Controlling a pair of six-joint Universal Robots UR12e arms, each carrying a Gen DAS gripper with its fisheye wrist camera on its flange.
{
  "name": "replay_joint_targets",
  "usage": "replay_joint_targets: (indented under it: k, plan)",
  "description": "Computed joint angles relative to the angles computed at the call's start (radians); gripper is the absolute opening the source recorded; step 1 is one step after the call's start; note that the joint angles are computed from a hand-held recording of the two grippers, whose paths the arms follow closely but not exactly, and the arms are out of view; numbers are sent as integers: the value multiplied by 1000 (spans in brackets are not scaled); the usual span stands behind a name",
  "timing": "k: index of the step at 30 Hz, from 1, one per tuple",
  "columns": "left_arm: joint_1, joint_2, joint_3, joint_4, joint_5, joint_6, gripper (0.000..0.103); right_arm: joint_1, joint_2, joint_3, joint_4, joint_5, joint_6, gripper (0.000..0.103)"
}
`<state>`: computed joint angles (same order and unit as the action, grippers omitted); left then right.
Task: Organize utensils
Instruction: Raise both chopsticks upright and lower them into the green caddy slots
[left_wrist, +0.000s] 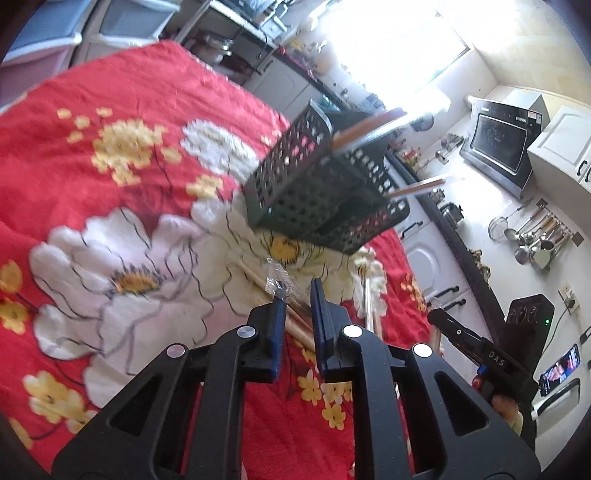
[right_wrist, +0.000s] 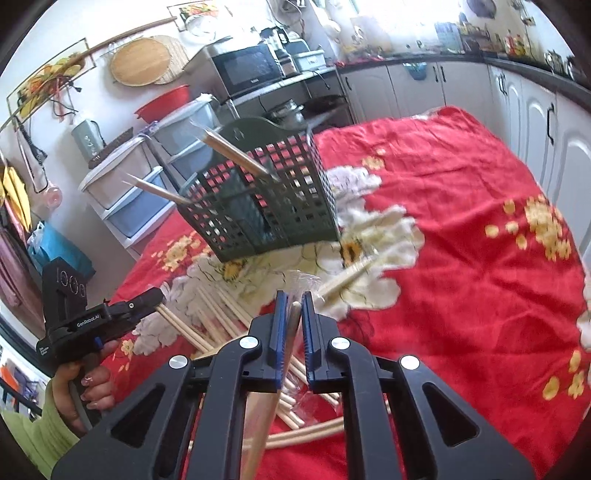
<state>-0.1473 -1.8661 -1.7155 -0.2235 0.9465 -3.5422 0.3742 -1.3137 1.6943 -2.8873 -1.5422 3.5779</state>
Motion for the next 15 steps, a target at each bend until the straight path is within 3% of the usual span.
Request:
replay_joint_targets:
  k: [8, 15]
  plan:
    - [9, 16, 6, 78, 38, -10, 6, 9, 3, -34, -27, -12, -64, 7]
    - [-3, 22, 31, 134, 24, 2, 3, 17, 4, -57, -70, -27, -111, 6]
